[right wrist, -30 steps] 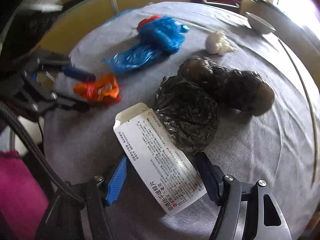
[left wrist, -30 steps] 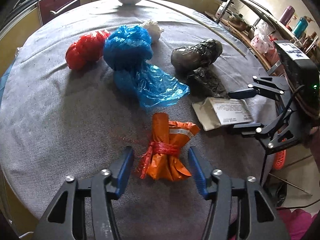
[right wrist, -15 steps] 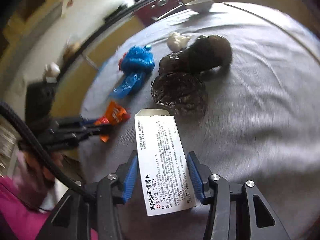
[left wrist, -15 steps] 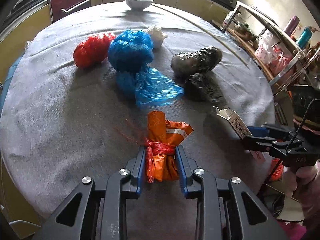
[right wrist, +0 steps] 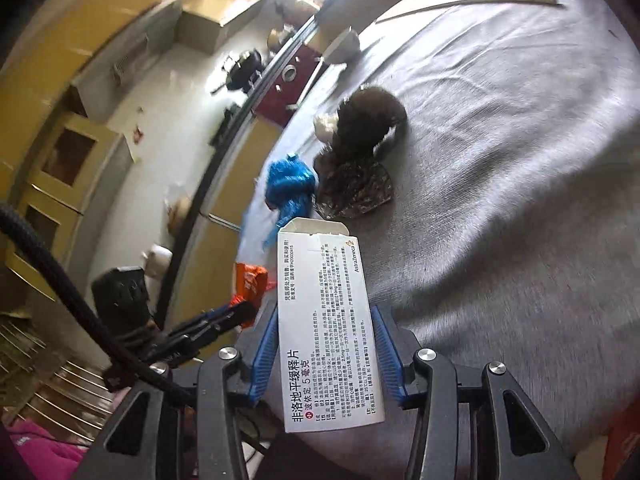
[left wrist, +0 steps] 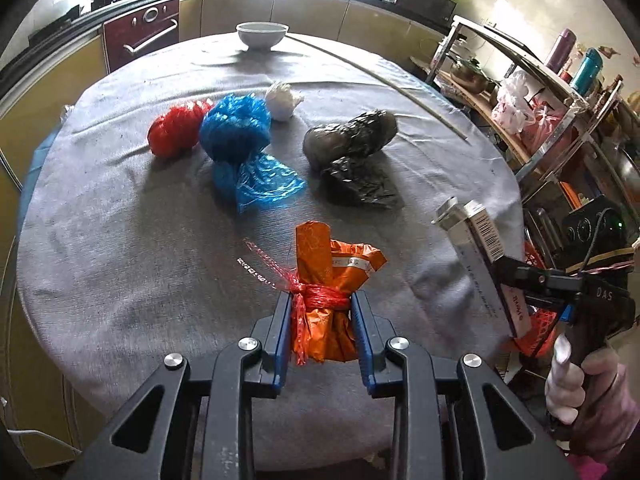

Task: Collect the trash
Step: 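Carry the white box and orange bag over the red basket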

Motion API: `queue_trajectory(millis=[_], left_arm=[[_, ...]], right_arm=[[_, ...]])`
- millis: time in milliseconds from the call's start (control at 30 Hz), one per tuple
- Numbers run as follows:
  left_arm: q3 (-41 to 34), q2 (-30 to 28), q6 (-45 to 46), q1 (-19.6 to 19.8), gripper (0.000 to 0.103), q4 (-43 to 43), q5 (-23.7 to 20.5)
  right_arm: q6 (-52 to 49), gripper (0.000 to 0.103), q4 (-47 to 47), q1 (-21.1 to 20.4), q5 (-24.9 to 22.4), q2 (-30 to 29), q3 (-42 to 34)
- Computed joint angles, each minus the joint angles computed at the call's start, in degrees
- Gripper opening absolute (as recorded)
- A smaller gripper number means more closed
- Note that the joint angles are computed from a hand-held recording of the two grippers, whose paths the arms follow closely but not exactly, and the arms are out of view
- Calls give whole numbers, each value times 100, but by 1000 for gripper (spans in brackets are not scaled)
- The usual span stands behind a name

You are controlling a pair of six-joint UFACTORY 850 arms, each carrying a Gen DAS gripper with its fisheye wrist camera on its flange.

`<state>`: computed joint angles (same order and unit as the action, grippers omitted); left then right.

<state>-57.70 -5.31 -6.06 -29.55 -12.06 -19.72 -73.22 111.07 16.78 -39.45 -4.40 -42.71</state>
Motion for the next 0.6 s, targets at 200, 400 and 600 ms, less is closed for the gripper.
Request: queue_trajectory(millis=[200, 400, 600], left_arm=[[-6, 141, -932, -362, 30, 1067, 91], [-203, 149, -2574, -823, 30, 2785, -63], [-545, 41, -3923, -1337, 30, 4293, -458]], right_arm=[[-528, 49, 833, -176, -75, 698, 609], [-932, 49, 1442, -323, 64, 1442, 1141], [-1027, 49, 1714, -626, 135, 2196, 1602]])
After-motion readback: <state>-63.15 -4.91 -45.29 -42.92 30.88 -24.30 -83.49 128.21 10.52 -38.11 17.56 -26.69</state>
